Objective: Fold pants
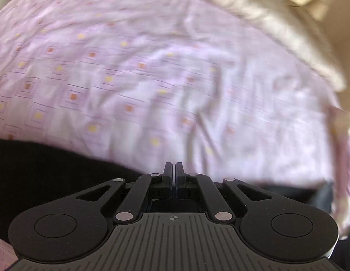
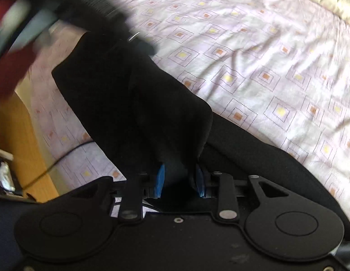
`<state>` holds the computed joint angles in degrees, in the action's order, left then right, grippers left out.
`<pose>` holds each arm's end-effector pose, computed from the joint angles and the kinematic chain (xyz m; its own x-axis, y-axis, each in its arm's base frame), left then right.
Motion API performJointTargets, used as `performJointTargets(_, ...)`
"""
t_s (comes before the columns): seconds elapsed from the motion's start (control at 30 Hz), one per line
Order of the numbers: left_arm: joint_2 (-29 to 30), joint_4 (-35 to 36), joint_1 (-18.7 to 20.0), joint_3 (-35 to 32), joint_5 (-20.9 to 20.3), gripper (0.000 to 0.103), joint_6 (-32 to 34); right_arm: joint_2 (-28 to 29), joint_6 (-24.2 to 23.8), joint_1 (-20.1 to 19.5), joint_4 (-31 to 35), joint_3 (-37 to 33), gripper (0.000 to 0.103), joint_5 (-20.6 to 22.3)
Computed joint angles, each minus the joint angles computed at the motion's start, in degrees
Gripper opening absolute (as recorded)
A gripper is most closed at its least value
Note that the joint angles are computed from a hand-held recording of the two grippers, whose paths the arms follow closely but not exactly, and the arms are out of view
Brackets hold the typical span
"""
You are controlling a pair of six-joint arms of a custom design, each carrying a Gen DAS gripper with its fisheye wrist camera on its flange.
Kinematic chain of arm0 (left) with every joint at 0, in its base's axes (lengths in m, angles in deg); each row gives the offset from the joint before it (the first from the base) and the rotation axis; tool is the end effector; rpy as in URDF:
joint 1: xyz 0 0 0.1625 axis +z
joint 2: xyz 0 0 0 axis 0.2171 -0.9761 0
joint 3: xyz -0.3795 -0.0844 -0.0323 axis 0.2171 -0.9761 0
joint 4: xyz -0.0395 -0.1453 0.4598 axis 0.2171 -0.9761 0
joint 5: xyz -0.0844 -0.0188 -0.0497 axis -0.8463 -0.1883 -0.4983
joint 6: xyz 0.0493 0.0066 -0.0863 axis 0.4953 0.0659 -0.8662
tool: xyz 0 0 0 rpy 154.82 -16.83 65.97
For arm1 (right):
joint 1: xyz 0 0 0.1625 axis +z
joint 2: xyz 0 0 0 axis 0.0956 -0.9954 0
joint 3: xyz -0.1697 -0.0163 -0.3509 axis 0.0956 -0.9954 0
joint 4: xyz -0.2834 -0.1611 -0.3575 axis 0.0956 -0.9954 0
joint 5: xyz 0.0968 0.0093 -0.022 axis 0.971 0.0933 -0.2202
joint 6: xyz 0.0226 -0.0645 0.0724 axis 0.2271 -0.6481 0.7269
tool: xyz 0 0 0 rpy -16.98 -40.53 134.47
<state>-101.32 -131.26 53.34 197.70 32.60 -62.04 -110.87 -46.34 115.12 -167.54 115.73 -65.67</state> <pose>-0.0350 -0.5442 0.3567 -0.8646 -0.0785 -0.4963 0.0849 0.9507 -0.2982 0.3984 -0.4909 -0.0333 -0.6841 -0.6188 0.3861 -0.6192 0.7725 0.1409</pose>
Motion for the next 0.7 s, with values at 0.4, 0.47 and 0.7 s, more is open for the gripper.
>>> performJointTargets(0.4, -0.15, 11.22, 0.7, -1.35, -1.4, 0.004, 0.58, -1.66, 3.55, -0.71, -1.67, 0.3, 0.05, 2.04)
performJointTargets(0.47, -2.55, 10.5, -0.01, 0.17, -1.17, 0.004, 1.09, -2.77, 5.15, -1.67, -1.82, -0.06, 0.063, 4.76)
performJointTargets(0.7, -7.56, 7.72, -1.76, 5.52, 0.32, 0.004, 2.18, -0.11, 10.13, -5.46, 1.0, -6.28, 0.072, 11.67)
